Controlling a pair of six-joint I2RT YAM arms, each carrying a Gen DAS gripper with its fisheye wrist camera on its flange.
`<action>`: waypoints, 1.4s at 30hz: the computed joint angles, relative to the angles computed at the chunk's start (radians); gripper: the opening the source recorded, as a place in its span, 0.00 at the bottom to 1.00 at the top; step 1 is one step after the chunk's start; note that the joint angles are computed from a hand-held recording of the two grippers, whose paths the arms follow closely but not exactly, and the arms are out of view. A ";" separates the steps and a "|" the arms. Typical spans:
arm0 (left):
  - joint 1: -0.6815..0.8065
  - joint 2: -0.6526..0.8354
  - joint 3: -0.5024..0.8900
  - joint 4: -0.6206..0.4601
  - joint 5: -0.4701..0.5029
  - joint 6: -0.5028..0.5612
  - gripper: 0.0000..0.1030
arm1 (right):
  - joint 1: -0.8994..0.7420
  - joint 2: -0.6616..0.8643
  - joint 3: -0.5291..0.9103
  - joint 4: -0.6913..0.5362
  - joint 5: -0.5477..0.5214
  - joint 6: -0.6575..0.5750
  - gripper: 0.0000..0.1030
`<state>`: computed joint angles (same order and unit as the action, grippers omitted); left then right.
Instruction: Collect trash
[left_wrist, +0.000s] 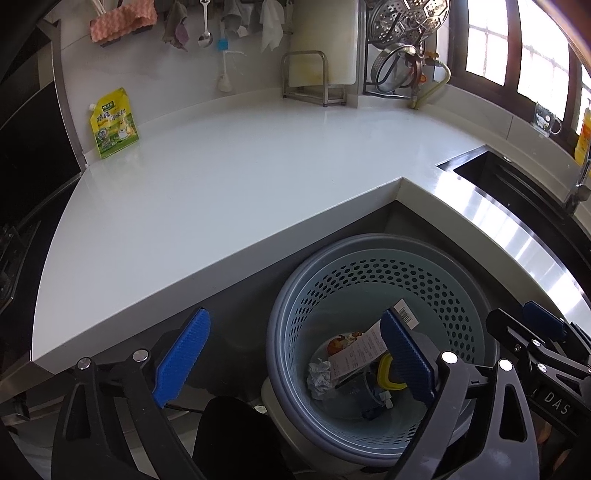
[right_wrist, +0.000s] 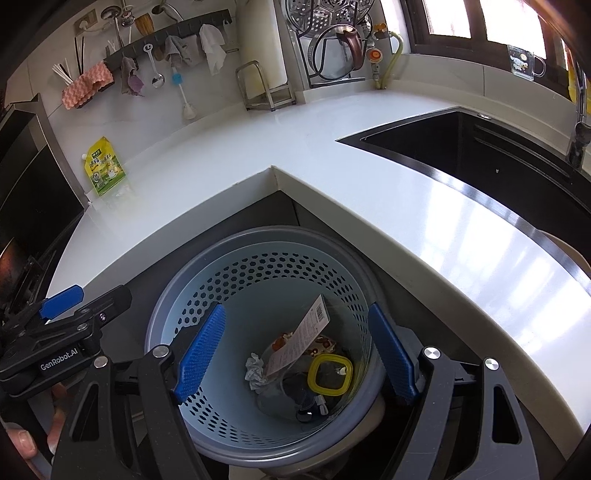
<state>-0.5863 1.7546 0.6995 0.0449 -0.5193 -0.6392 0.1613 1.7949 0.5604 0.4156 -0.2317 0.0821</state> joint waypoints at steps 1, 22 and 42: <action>0.000 -0.001 0.000 0.000 -0.001 0.000 0.90 | 0.003 -0.001 -0.002 0.002 0.006 0.000 0.74; -0.012 0.014 0.018 -0.046 -0.049 -0.027 0.94 | 0.079 -0.056 -0.045 0.042 0.171 -0.018 0.74; -0.016 0.048 0.050 -0.085 -0.064 -0.056 0.94 | 0.090 -0.049 -0.045 0.046 0.173 -0.014 0.74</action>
